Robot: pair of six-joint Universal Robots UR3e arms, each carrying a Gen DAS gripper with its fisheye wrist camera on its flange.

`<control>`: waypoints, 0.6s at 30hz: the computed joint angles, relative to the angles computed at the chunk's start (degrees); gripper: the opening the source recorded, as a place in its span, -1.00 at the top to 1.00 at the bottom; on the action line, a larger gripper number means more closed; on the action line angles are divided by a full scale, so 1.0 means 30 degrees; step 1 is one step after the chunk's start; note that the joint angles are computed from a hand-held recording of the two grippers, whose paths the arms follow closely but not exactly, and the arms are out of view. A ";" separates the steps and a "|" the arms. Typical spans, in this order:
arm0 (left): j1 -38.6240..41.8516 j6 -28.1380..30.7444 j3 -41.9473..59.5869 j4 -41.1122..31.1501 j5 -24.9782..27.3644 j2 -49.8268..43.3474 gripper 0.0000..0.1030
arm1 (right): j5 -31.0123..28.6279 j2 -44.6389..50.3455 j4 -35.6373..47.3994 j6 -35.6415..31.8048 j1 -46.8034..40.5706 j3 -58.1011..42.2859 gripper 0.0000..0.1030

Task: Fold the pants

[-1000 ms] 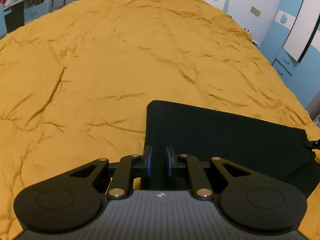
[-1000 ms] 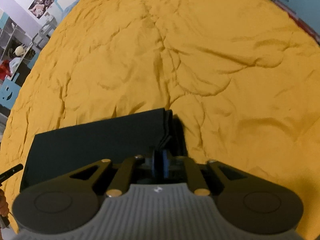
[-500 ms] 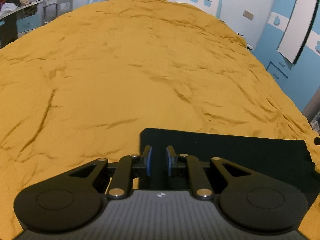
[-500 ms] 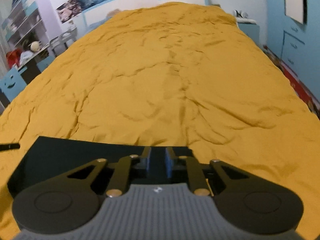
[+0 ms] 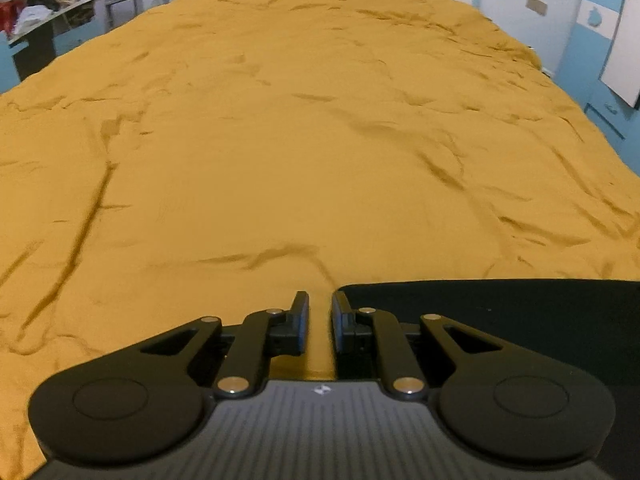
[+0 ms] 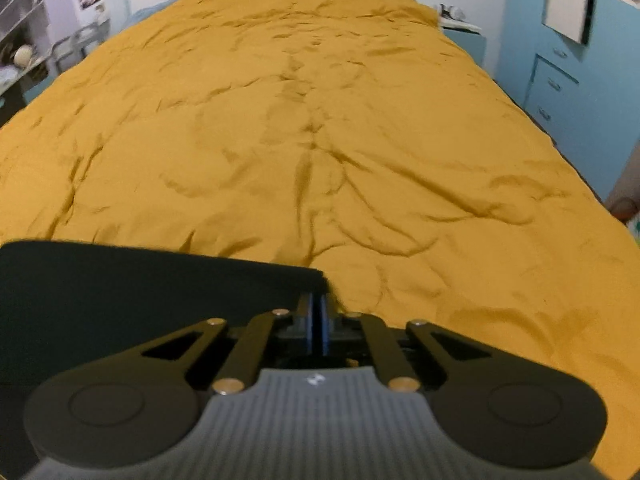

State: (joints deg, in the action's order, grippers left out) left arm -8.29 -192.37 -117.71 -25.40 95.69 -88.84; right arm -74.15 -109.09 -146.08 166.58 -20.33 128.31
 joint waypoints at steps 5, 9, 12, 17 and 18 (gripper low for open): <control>-0.0064 0.1035 -0.1078 -0.3068 -0.0323 0.4512 0.71 | 0.1614 -0.4895 0.3613 -0.1361 -0.1022 0.0676 1.00; -0.0447 0.1480 -0.1835 -0.6206 -0.1210 0.8299 0.71 | 0.2339 -0.8216 0.6933 -0.1838 -0.0884 0.0987 0.99; -0.1833 0.0773 -0.1988 -0.8197 -0.0772 0.9673 0.71 | 0.1190 -0.9350 0.6935 -0.1332 0.0543 0.1751 0.97; -0.4470 -0.0821 -0.3222 -0.9699 0.1230 1.0847 0.71 | 0.1423 -1.3163 0.9264 -0.1392 -0.0394 0.3682 0.97; -0.4412 -0.1149 -0.3530 -0.9937 0.1073 1.1510 0.71 | 0.1686 -1.3954 0.9953 -0.1627 -0.0807 0.3812 0.97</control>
